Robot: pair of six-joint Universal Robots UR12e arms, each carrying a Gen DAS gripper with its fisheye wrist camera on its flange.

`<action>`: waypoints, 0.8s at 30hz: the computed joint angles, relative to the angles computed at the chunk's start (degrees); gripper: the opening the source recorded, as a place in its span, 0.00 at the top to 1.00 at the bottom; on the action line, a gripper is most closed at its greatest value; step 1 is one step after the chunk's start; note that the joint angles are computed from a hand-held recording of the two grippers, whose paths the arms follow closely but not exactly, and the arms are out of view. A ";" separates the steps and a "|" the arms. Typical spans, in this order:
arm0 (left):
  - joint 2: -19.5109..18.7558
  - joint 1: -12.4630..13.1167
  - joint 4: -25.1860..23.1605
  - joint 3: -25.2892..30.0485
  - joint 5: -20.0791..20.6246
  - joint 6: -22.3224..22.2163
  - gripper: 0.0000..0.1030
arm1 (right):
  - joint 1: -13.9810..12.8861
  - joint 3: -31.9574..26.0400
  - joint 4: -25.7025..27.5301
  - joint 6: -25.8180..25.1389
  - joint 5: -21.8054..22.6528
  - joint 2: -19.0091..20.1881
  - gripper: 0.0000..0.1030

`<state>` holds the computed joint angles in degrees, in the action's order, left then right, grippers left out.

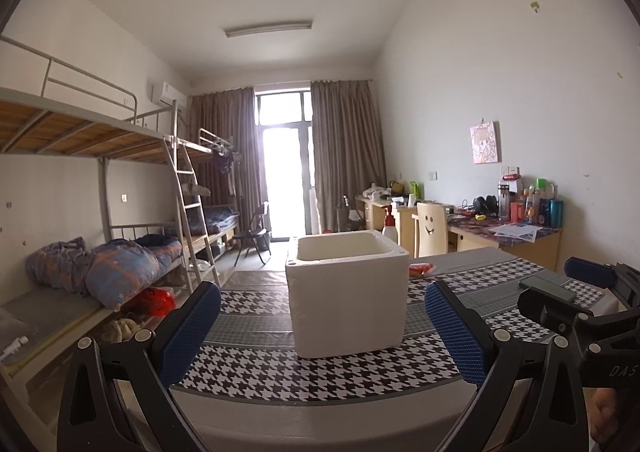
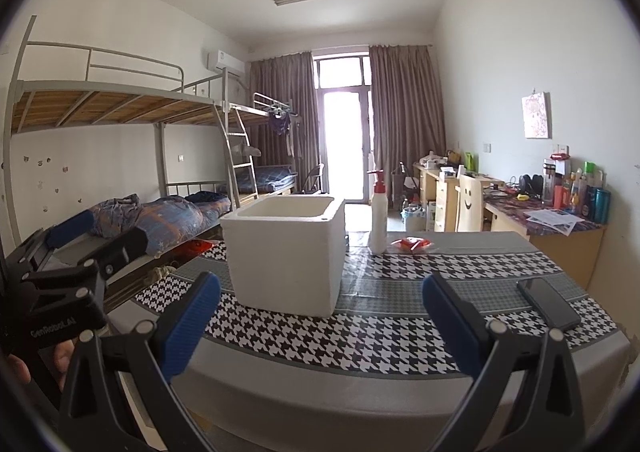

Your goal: Organize soft objects

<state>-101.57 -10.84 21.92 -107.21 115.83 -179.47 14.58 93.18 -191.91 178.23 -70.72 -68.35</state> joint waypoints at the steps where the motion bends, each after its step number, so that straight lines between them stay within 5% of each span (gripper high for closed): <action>1: 0.04 0.01 0.11 -0.09 -0.09 -0.10 0.01 | -0.10 0.09 0.01 0.17 0.34 -0.03 0.01; 24: 0.48 0.14 -0.33 -0.79 -0.78 -0.52 0.01 | 0.13 0.69 0.57 -0.79 -0.08 -0.36 0.01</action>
